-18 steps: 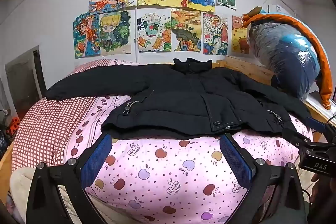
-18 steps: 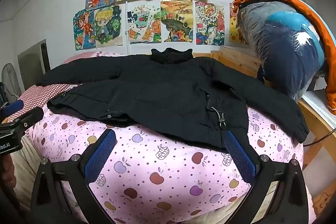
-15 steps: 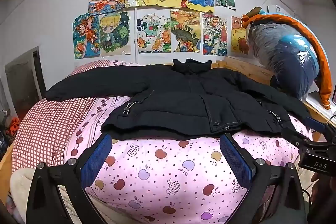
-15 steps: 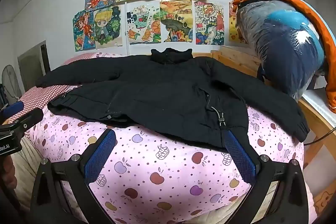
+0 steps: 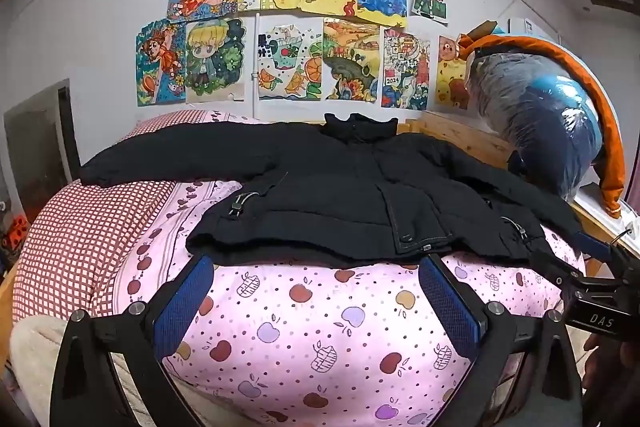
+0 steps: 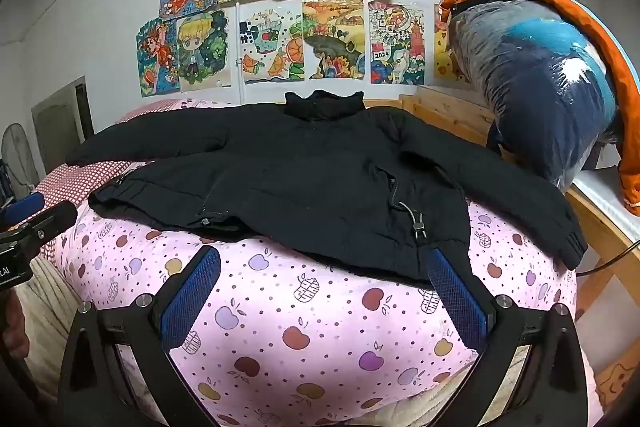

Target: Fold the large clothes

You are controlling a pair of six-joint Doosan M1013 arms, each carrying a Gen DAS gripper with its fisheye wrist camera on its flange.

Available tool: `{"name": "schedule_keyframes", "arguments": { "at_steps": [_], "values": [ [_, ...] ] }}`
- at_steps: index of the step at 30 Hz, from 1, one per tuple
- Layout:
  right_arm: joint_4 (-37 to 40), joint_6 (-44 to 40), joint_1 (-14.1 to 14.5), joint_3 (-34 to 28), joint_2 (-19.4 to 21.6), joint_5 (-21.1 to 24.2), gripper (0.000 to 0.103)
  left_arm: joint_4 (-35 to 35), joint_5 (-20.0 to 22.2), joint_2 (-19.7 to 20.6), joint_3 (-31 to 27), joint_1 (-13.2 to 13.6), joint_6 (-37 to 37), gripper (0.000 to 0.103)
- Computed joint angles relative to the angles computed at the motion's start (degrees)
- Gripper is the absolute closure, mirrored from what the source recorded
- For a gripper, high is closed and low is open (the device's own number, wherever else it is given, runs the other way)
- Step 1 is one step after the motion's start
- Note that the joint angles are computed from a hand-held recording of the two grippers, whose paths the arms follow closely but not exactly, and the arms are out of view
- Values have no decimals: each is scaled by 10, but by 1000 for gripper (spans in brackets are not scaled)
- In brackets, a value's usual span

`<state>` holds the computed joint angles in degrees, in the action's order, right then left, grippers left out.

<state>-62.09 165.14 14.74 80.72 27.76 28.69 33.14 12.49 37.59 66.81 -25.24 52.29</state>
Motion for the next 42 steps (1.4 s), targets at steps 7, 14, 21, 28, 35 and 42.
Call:
{"name": "schedule_keyframes", "arguments": {
  "at_steps": [7,14,21,28,35,42],
  "values": [
    [4,-4,2,0,-1,3,1,8,-4,-2,2,-1,-2,0],
    [2,-1,-2,3,0,0,1,17,-7,-1,3,0,-10,0],
    [4,-3,-2,2,0,0,1,84,-11,-4,8,-2,-71,0],
    [7,-6,0,0,0,3,1,81,-13,-4,8,0,-67,0],
    [8,-5,-3,3,-1,0,1,102,-11,-4,9,0,-86,0],
    [9,-8,-5,4,-2,-1,1,101,-12,-4,10,1,-86,0]
  ]
}}
